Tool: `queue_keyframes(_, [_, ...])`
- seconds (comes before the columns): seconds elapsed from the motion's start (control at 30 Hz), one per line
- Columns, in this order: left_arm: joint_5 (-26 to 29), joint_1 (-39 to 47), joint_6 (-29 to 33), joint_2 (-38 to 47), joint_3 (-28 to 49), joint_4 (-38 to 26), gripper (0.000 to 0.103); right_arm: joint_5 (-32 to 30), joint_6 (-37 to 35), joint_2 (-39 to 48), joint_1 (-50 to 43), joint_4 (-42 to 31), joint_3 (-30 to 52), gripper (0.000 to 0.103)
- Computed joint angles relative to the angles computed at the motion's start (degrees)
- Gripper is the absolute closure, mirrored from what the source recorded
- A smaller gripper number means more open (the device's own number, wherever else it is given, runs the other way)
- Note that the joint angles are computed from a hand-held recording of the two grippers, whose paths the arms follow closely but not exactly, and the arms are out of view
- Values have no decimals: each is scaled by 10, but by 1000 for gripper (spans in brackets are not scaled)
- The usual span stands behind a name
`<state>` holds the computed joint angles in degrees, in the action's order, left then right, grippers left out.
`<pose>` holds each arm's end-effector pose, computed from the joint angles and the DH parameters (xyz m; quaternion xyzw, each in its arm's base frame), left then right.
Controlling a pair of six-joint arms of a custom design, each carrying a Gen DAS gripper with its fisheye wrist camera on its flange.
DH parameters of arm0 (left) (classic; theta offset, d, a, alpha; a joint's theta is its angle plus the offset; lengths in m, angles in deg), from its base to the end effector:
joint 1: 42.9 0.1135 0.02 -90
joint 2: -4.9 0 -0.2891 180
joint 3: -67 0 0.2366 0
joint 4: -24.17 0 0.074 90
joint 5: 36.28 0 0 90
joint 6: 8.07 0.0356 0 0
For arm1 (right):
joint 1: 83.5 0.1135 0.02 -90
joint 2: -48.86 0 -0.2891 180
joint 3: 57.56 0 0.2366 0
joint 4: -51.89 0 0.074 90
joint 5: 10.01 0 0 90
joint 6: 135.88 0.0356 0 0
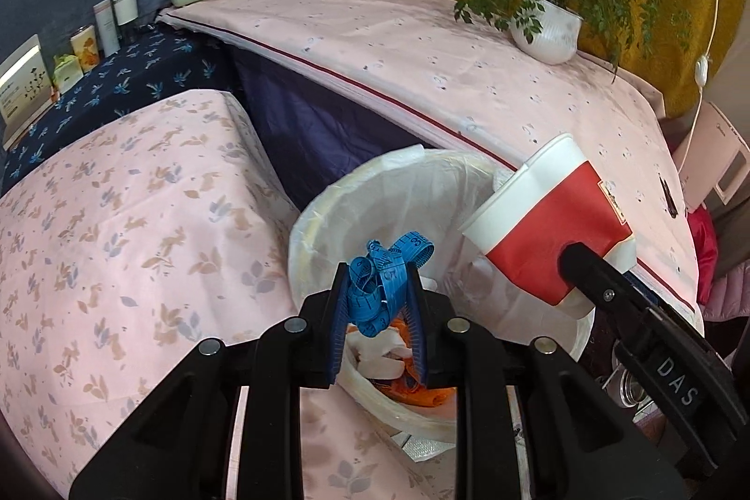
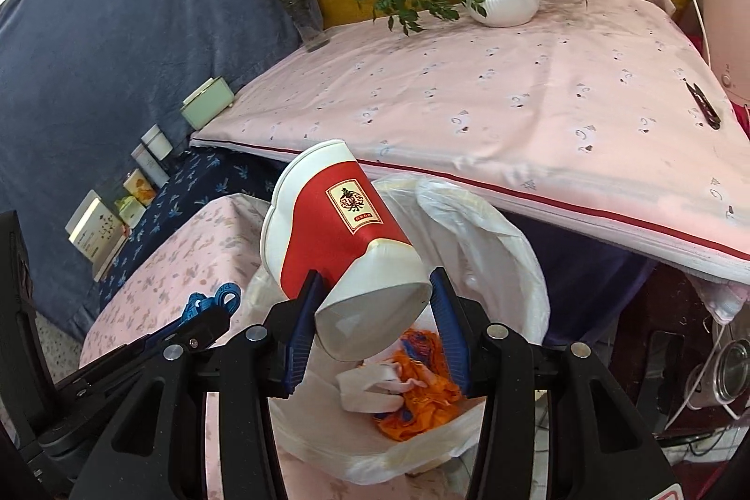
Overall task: Collect trash
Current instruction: 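Carry the blue clip and paper cup to the bin and release both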
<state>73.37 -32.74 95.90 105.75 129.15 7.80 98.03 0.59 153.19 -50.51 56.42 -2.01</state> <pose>0.3177 0.0448 0.1613 0.0824 0.9377 -0.0974 0.3232 0.2784 0.1676 0.1404 0.1673 0.8965 0.1343 0.3876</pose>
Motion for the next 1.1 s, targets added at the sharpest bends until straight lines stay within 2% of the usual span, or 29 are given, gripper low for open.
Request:
queue_keyframes(0.03, [-2, -3, -3, 3, -1, 2, 80, -1, -1, 1, -1, 1, -2, 57])
queue_keyframes(0.1, [-9, -7, -9, 4, -4, 10, 73, -1, -5, 4, -3, 0, -2, 57])
queue_keyframes(0.17, [-18, -10, -13, 5, -9, 21, 57, 0, -5, 6, -4, 0, 0, 57])
queue_keyframes(0.23, [-24, -10, -15, 5, -12, 28, 54, 0, -3, 8, -5, 3, 0, 55])
queue_keyframes(0.57, [-30, 3, -12, 13, -6, 27, 54, 2, -18, 13, 2, -19, 22, 55])
queue_keyframes(0.83, [-32, 12, -7, 5, -11, 29, 53, 7, -26, 12, 16, -38, 32, 49])
queue_keyframes(1.1, [-34, 26, -3, -3, -23, 33, 52, 30, -34, 7, 37, -84, 47, 49])
